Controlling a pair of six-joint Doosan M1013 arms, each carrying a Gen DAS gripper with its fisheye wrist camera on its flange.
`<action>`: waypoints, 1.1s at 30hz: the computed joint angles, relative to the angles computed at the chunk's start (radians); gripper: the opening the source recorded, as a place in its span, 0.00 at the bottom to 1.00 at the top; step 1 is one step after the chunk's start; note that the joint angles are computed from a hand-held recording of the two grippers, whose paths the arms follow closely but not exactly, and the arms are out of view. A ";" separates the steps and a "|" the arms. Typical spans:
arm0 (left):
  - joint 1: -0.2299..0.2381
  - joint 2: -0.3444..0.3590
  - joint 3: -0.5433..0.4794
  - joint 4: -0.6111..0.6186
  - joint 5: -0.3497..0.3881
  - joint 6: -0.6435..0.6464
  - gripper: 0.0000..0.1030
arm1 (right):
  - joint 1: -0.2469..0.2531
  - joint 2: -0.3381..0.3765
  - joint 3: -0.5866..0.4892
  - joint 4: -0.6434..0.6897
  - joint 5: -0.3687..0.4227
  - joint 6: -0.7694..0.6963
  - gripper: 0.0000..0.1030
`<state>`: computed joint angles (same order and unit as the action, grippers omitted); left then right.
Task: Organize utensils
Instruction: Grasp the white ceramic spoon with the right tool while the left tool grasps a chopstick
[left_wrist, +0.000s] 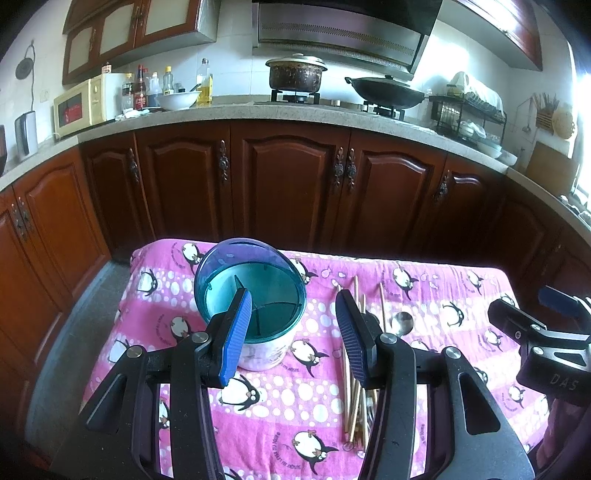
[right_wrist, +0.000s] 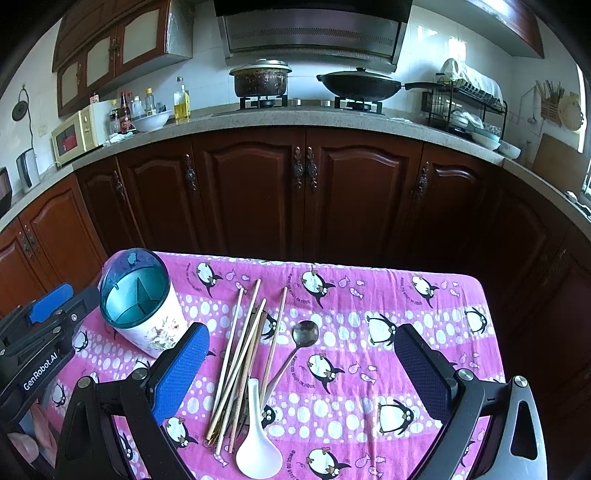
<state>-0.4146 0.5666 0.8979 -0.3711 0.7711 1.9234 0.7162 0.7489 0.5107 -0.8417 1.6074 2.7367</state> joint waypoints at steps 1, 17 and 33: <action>0.000 0.000 0.000 -0.001 0.002 0.000 0.46 | -0.001 0.000 0.001 0.002 -0.001 0.000 0.97; -0.004 0.024 -0.022 0.032 0.045 -0.029 0.46 | -0.013 -0.023 0.064 0.051 -0.032 0.020 0.97; -0.012 0.086 -0.062 -0.032 0.197 0.108 0.38 | -0.113 -0.170 0.480 0.531 -0.534 0.011 0.40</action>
<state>-0.4269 0.6521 0.8356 -0.4032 0.9681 2.0311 0.6037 0.5790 0.9911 -0.3105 1.0732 2.7475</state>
